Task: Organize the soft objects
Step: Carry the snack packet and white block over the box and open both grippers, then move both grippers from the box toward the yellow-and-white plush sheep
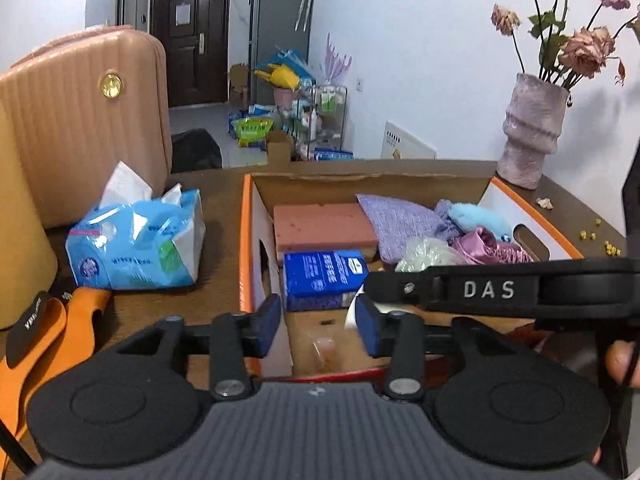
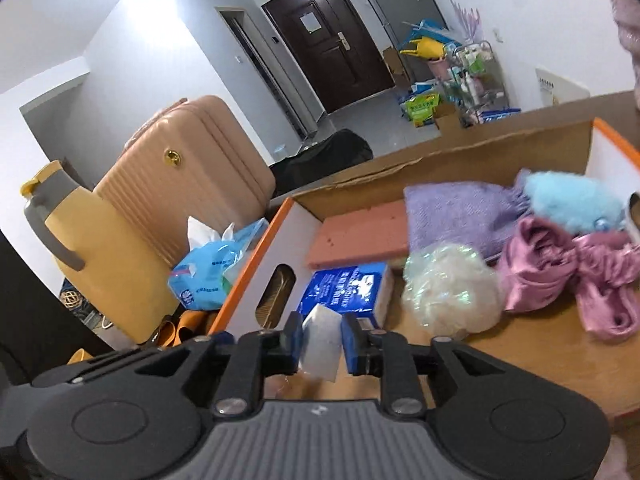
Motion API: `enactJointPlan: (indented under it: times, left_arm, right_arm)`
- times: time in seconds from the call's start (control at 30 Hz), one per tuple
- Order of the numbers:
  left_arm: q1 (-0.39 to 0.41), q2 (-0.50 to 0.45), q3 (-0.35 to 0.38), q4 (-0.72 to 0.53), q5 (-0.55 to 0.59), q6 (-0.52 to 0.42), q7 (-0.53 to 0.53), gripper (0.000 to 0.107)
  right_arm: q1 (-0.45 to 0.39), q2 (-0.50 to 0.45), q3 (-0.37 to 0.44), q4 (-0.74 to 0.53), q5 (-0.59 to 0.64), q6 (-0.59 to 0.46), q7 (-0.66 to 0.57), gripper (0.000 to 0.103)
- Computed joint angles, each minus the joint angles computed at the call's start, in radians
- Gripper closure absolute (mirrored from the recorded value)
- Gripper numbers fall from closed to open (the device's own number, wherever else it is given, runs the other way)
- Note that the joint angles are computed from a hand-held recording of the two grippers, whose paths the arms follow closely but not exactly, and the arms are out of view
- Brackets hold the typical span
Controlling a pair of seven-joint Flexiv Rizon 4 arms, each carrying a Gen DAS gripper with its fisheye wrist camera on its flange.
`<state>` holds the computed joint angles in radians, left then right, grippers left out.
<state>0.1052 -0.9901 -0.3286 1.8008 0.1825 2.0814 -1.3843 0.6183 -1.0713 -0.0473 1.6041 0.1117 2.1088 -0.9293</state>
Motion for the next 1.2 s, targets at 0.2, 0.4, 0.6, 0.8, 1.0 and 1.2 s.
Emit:
enactJointPlan:
  times: [0.2,0.4,0.6,0.8,1.0,1.2]
  left_arm:
    - [-0.002,0.045,0.019,0.036,-0.017,0.033,-0.029,0.064]
    - [-0.031,0.123,0.081,0.139,-0.018,0.142,-0.066,0.055]
    - [-0.161,0.186,0.233,0.315,-0.135,0.433,-0.072,0.018]
    - [-0.189,0.220,0.258,0.470,-0.154,0.640,-0.087,0.010]
    - [-0.230,0.241,0.260,0.562,-0.173,0.774,-0.070,0.006]
    - [-0.281,0.223,0.264,0.639,-0.212,0.902,-0.044,0.004]
  right_arm:
    - [0.031,0.032,-0.030,0.029,0.047,0.013,-0.012,0.064]
    - [0.117,0.150,-0.096,0.200,0.149,0.067,-0.123,0.058]
    - [0.375,0.275,-0.289,0.431,0.473,0.155,-0.365,0.032]
    - [0.611,0.298,-0.413,0.582,0.762,0.286,-0.601,0.011]
    - [0.551,0.342,-0.271,0.643,0.787,0.444,-0.596,0.005]
    - [0.508,0.312,-0.134,0.668,0.831,0.585,-0.582,0.005]
